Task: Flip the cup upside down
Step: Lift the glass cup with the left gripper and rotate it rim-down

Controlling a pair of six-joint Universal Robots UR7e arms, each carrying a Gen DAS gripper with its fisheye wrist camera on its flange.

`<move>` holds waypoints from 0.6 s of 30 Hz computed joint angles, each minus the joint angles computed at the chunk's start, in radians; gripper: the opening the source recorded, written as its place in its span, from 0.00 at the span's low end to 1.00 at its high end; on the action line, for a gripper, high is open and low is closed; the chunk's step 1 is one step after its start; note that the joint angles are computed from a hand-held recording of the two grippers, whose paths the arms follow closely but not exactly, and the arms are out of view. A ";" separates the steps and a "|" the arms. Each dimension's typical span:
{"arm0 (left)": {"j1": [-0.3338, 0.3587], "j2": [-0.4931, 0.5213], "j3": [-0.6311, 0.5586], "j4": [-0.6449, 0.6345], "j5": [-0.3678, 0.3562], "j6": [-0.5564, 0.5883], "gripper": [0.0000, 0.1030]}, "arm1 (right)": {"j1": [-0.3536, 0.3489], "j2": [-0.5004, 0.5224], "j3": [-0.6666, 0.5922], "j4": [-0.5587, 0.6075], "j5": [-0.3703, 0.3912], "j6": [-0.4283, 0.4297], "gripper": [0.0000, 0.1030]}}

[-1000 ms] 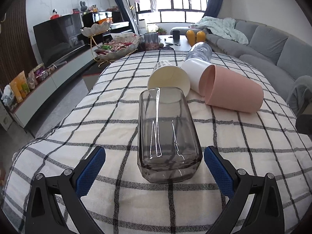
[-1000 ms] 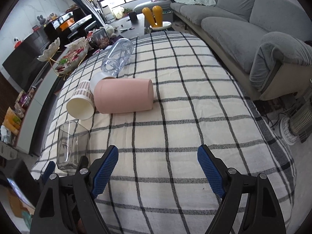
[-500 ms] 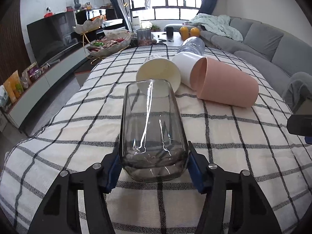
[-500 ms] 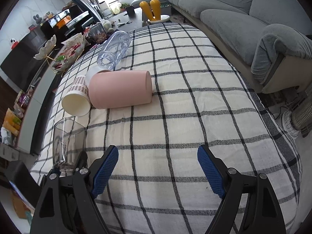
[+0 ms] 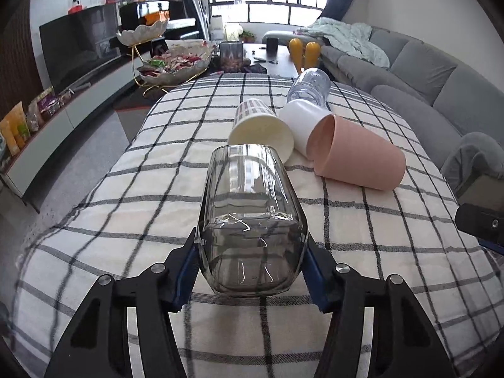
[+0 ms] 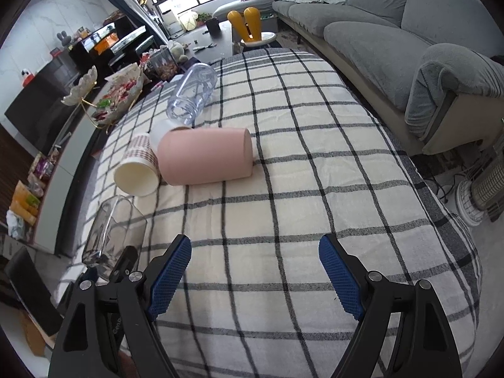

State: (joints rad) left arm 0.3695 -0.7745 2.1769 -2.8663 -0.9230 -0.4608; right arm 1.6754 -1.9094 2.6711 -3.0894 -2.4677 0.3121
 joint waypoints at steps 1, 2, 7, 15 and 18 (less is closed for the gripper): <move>0.002 -0.013 -0.010 0.029 -0.009 0.003 0.56 | 0.011 0.000 -0.005 0.007 -0.006 0.007 0.81; 0.002 -0.023 -0.018 0.054 -0.016 0.007 0.56 | 0.024 0.001 -0.010 0.015 -0.012 0.015 0.81; 0.010 -0.073 -0.119 0.318 -0.086 0.027 0.56 | 0.065 -0.054 -0.049 0.157 -0.002 0.113 0.81; 0.042 -0.043 -0.352 0.802 -0.230 0.013 0.56 | 0.149 -0.098 -0.154 0.411 -0.030 0.286 0.81; 0.072 0.007 -0.471 1.008 -0.330 -0.002 0.56 | 0.141 -0.115 -0.180 0.453 -0.005 0.310 0.81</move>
